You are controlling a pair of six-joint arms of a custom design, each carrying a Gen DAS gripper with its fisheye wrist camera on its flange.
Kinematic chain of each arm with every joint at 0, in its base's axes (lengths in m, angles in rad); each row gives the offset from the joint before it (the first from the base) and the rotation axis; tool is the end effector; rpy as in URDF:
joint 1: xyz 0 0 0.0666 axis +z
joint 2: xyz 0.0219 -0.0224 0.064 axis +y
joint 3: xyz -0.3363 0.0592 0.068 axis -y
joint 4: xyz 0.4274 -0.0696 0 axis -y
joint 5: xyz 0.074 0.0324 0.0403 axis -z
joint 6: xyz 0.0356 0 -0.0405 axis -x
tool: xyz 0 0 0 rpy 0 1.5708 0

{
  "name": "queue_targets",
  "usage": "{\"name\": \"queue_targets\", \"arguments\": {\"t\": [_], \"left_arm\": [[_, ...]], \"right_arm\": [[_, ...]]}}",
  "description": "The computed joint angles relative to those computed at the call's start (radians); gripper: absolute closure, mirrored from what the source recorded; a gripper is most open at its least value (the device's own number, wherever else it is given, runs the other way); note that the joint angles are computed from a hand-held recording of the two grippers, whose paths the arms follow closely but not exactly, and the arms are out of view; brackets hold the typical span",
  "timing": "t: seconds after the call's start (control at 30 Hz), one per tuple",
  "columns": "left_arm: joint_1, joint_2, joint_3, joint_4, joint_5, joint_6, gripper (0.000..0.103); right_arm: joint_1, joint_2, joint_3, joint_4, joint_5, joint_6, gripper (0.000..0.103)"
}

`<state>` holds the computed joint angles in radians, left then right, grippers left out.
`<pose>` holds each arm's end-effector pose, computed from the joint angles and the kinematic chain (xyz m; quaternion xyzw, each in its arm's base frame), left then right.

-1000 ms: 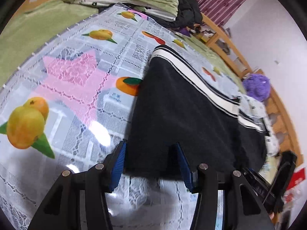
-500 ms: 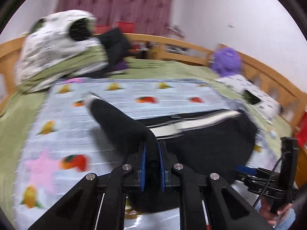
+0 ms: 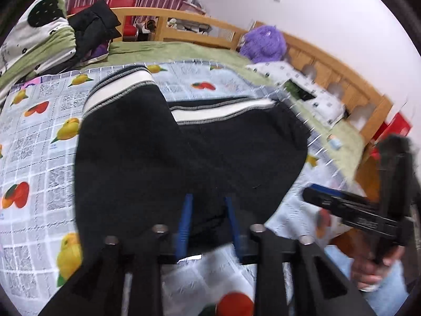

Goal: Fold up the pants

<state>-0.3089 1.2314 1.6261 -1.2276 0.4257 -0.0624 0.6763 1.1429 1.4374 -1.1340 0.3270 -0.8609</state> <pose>0.4146 -0.1482 0.5558 0.2432 0.8819 -0.2389 0.3256 0.3389 0.2568 0.5085 0.1429 0.9122 0.1360 0.3593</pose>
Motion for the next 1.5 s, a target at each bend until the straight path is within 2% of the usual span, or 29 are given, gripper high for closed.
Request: {"name": "queue_targets", "arguments": {"t": [0.07,0.13,0.2,0.37,0.4,0.43,0.47,0.5,0.57,0.6,0.7,0.77,0.87,0.97,1.07,1.2,1.33,1.43,1.5], "left_arm": [[0.030,-0.038,-0.026,0.031,-0.005,-0.002,0.045],[0.096,-0.072,-0.052,0.048,0.024,-0.013,0.044],[0.161,-0.071,-0.053,0.034,0.020,-0.003,0.044],[0.290,-0.071,-0.094,0.006,-0.005,0.003,0.044],[0.306,-0.069,-0.098,-0.003,-0.002,0.001,0.044],[0.320,-0.064,-0.101,-0.016,-0.006,0.003,0.044],[0.327,-0.059,-0.101,-0.024,-0.011,0.006,0.044],[0.335,-0.056,-0.105,-0.033,-0.014,0.009,0.044],[0.334,-0.052,-0.107,-0.037,-0.015,0.023,0.044],[0.330,-0.050,-0.109,-0.038,-0.006,0.033,0.044],[0.300,-0.047,-0.114,-0.035,-0.005,0.043,0.044],[0.252,-0.045,-0.109,-0.028,-0.026,0.047,0.044],[0.191,-0.048,-0.106,-0.019,-0.045,0.070,0.044],[0.121,-0.040,-0.097,0.004,-0.055,0.104,0.044],[0.057,-0.021,-0.080,0.004,-0.044,0.104,0.044],[-0.040,-0.013,-0.084,0.023,-0.051,0.090,0.044],[-0.125,-0.004,-0.087,0.043,-0.080,0.108,0.043],[-0.170,-0.005,-0.093,0.052,-0.109,0.103,0.039],[-0.201,-0.003,-0.097,0.039,-0.130,0.080,0.038]], "right_arm": [[0.004,0.021,0.020,0.050,-0.022,0.023,0.055],[0.010,0.063,0.054,0.108,-0.052,0.044,0.053],[0.012,0.114,0.096,0.158,-0.089,0.057,0.052],[0.003,0.262,0.204,0.212,-0.184,0.021,0.048],[-0.001,0.293,0.226,0.213,-0.204,0.009,0.051],[-0.005,0.325,0.252,0.213,-0.232,-0.001,0.061],[-0.005,0.348,0.276,0.205,-0.241,0.007,0.081],[0.005,0.372,0.320,0.174,-0.206,0.040,0.083],[0.033,0.391,0.392,0.142,-0.086,0.158,0.084],[0.033,0.391,0.418,0.132,-0.072,0.188,0.084],[0.001,0.377,0.469,0.081,-0.060,0.231,0.084],[-0.028,0.359,0.482,0.039,-0.049,0.267,0.084],[-0.073,0.314,0.452,0.008,-0.053,0.302,0.085],[-0.130,0.227,0.360,0.023,-0.060,0.327,0.086],[-0.198,0.124,0.253,0.045,-0.044,0.343,0.086],[-0.345,0.019,0.131,0.045,-0.068,0.369,0.086],[-0.462,-0.024,0.030,0.039,-0.131,0.382,0.086],[-0.490,-0.025,-0.014,0.024,-0.169,0.402,0.082],[-0.497,-0.046,-0.039,0.041,-0.170,0.418,0.075]]}}
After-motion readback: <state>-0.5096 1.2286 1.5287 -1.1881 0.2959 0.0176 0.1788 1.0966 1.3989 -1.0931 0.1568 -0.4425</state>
